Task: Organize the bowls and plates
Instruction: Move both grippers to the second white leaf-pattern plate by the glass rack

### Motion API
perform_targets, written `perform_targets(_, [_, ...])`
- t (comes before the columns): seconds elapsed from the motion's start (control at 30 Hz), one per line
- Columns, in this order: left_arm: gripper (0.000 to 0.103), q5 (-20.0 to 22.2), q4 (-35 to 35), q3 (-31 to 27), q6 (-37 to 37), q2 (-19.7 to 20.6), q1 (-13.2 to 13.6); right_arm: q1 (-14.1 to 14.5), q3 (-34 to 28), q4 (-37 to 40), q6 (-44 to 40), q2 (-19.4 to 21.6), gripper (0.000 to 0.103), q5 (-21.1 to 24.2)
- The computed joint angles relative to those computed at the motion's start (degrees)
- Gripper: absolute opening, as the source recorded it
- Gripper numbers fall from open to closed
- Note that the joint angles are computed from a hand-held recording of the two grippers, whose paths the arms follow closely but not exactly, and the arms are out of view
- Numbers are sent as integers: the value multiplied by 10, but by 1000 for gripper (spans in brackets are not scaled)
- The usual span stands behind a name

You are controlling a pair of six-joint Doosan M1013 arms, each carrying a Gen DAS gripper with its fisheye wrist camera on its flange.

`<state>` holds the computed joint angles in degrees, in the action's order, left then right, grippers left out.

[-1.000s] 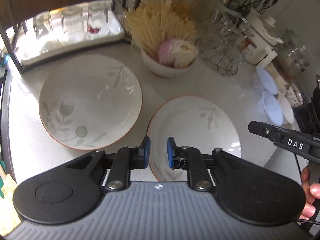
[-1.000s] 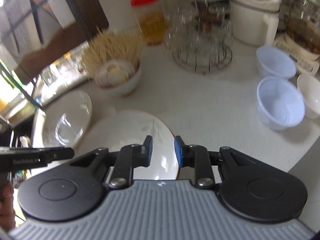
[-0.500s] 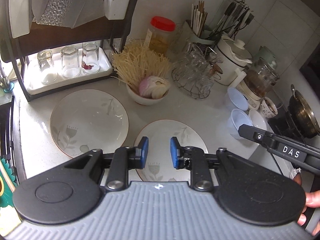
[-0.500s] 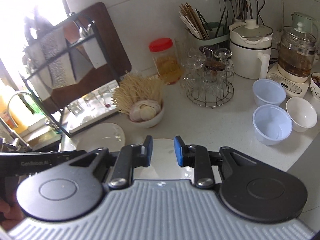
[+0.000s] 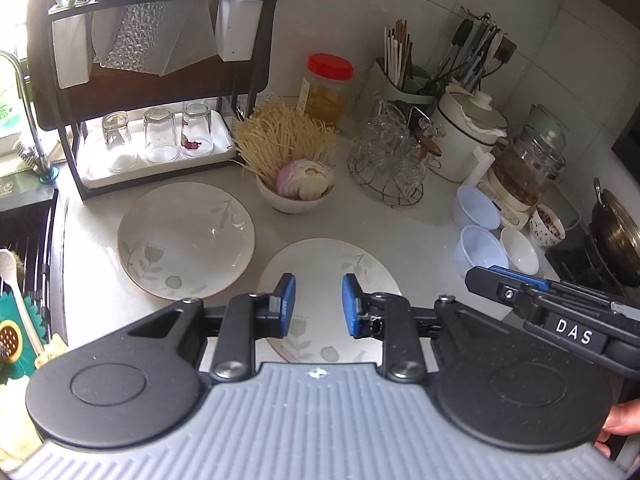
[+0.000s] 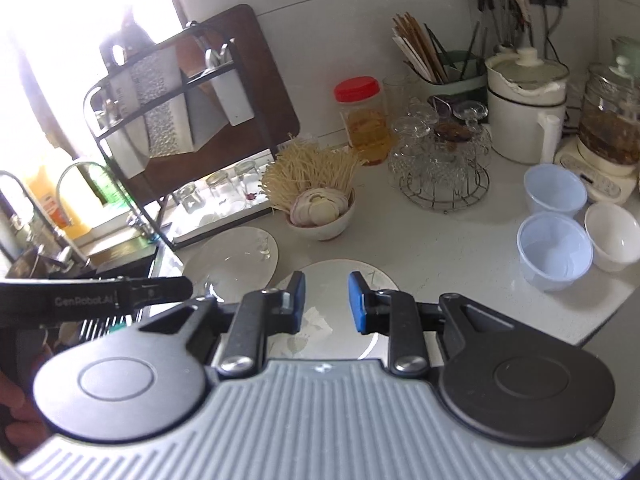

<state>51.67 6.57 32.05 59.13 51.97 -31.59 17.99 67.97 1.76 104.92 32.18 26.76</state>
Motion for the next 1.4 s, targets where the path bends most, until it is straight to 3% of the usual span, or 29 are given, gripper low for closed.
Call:
perform_targets(0.23, [33, 20, 64, -11, -69, 4, -31, -24, 33, 149, -190, -23, 28, -10])
perform_targets(0.5, [35, 66, 130, -16, -173, 5, -57, -50, 44, 308, -373, -29, 28, 22])
perform_targets(0.67, [38, 78, 158, 1, -216, -4, -64, -57, 38, 365, -446, -23, 28, 47])
perform_targets(0.97, [44, 91, 164, 2, -231, -3, -54, -54, -13, 372, -438, 9, 28, 90])
perform_targets(1.4, [48, 74, 126, -32, -193, 31, 2, -33, -152, 280, -329, 94, 28, 153])
